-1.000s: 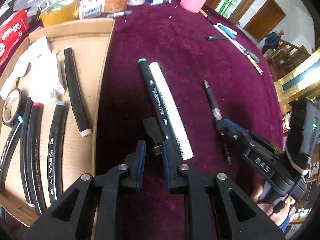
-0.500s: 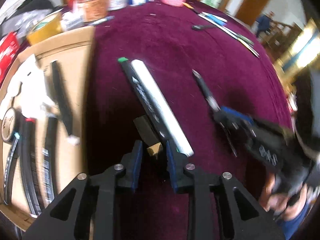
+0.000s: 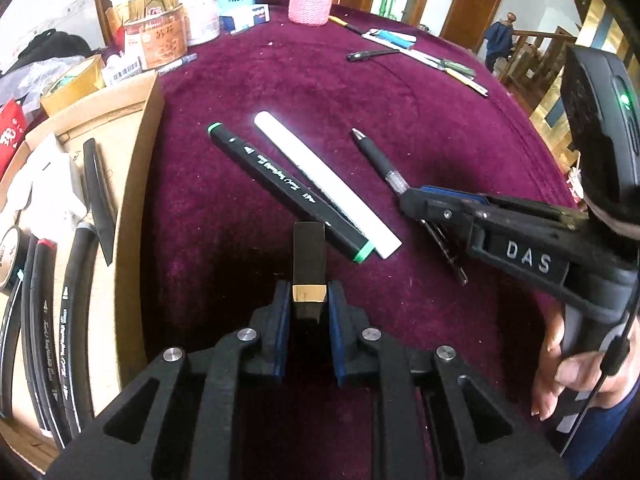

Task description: Organize rigid objects

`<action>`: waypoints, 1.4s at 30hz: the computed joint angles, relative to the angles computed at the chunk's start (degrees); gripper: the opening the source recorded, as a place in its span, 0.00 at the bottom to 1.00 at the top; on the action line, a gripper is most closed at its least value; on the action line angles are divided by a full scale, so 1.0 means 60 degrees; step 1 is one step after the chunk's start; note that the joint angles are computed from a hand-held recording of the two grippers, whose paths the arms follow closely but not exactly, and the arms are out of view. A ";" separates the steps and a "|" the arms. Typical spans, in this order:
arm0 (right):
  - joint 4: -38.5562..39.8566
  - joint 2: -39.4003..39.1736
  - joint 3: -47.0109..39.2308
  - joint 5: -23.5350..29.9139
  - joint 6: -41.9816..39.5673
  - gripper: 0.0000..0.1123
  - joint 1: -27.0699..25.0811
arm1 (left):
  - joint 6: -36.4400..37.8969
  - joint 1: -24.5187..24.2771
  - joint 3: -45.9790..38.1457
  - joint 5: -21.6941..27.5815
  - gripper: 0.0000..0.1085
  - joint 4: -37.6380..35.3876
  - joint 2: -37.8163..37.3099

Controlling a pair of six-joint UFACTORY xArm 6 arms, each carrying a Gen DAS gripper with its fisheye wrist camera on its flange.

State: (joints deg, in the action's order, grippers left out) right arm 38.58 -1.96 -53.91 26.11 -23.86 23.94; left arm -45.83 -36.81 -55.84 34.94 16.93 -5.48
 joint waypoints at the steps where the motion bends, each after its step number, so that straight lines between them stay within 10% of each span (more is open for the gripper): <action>1: 0.0083 -0.0038 0.0025 -0.0049 -0.0040 0.09 -0.0006 | -0.0078 -0.0017 0.0074 -0.0014 0.14 0.0075 -0.0099; 17: 0.2235 -0.0684 0.0137 0.0332 -0.1355 0.08 -0.0008 | -0.0276 0.0131 0.0888 -0.0570 0.14 0.0035 -0.1473; 38: -0.4413 -0.0337 0.0675 -0.1002 0.2373 0.08 0.0845 | -0.0061 0.0595 0.1682 -0.0978 0.14 -0.0454 -0.2283; 42: -0.2518 -0.0453 0.0642 -0.0873 0.1463 0.08 0.0712 | -0.0061 0.0610 0.1804 -0.1051 0.14 -0.0423 -0.2444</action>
